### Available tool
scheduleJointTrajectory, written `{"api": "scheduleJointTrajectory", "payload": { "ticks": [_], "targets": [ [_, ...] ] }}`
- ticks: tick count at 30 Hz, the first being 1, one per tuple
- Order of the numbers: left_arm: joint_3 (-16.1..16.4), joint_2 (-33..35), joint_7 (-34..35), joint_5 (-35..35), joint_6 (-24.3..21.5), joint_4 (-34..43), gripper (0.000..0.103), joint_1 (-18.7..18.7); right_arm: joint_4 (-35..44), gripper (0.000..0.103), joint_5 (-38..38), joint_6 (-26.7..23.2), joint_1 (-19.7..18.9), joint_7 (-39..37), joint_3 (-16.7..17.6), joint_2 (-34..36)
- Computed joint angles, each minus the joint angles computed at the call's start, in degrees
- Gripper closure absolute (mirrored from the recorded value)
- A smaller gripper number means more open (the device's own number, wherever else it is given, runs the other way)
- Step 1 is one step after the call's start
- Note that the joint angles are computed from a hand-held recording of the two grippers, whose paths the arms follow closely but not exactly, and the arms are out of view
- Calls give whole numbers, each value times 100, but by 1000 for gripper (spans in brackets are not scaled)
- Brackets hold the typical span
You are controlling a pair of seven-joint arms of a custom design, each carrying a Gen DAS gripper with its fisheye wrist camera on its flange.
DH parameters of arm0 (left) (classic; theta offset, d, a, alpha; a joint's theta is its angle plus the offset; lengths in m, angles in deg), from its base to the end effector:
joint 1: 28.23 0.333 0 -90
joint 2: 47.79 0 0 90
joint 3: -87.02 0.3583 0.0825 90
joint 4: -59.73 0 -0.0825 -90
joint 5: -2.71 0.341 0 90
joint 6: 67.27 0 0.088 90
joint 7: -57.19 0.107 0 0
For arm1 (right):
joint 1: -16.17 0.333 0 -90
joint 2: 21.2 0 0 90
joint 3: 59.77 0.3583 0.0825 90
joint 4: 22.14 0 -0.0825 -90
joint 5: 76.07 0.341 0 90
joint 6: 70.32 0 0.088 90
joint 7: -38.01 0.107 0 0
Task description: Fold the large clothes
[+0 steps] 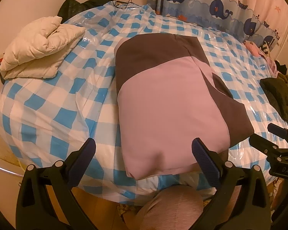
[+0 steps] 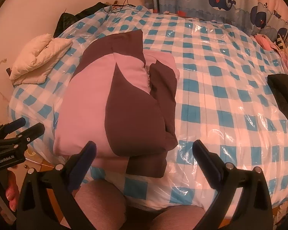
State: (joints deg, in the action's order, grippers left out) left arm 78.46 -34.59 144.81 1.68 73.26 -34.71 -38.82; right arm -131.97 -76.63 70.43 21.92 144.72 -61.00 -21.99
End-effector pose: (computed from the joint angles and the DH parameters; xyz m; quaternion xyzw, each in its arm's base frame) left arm 0.6116 -0.2002 0.5977 -0.5810 0.7623 -0.2480 0.1407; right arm 0.5562 0.0439 0.6144 -0.6063 0.7468 -0.1575 0.2233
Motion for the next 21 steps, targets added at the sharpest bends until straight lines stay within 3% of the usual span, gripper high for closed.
{"api": "scheduleJointTrajectory", "payload": {
  "ticks": [13, 21],
  "targets": [
    [121, 18, -467, 645, 70, -28, 7, -153, -17, 7, 132, 58, 18, -37, 18, 36],
    [92, 0, -496, 607, 144, -84, 7, -99, -16, 7, 149, 64, 25, -29, 23, 44]
  ]
}}
